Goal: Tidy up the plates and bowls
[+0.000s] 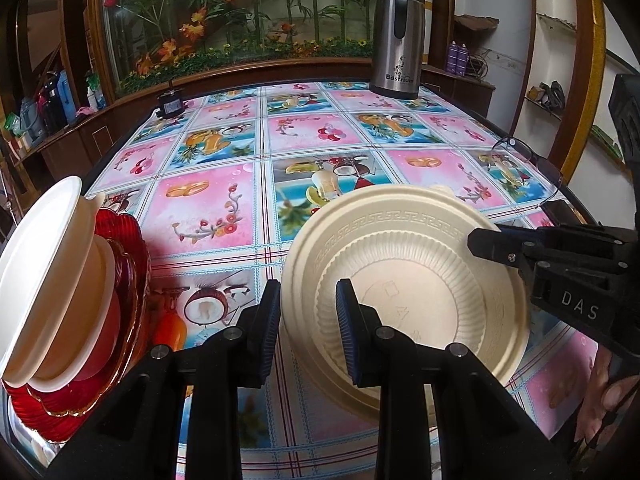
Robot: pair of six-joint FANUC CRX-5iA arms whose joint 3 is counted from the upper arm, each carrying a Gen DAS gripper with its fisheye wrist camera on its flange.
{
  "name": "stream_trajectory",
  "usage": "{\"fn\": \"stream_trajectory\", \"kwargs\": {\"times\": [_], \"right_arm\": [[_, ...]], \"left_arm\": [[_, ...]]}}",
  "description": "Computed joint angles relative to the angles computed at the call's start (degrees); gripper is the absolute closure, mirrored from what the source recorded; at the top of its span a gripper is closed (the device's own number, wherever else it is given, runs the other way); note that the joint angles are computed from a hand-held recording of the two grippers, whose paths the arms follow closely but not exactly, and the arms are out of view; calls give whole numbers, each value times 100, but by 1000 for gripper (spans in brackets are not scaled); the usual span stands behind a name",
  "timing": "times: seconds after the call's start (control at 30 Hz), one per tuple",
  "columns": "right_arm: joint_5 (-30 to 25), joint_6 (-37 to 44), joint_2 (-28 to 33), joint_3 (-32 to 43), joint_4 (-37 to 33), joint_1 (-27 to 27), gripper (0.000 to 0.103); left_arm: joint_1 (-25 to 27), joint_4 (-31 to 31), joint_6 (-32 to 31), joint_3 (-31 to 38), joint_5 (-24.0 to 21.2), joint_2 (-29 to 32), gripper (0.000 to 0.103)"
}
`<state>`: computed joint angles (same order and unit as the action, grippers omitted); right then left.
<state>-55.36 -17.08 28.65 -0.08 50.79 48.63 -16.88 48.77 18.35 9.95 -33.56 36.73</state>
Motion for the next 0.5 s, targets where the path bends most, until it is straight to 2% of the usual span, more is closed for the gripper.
{"fn": "stream_trajectory", "kwargs": {"times": [0.17,0.5], "right_arm": [[-337,150,106,151,70,64,90],[-441,123,109,142,156,94,90]], "left_arm": [[-9,24,-27,-13,18,-3,78],[-23,66,-93,-64,69,-30,78]]}}
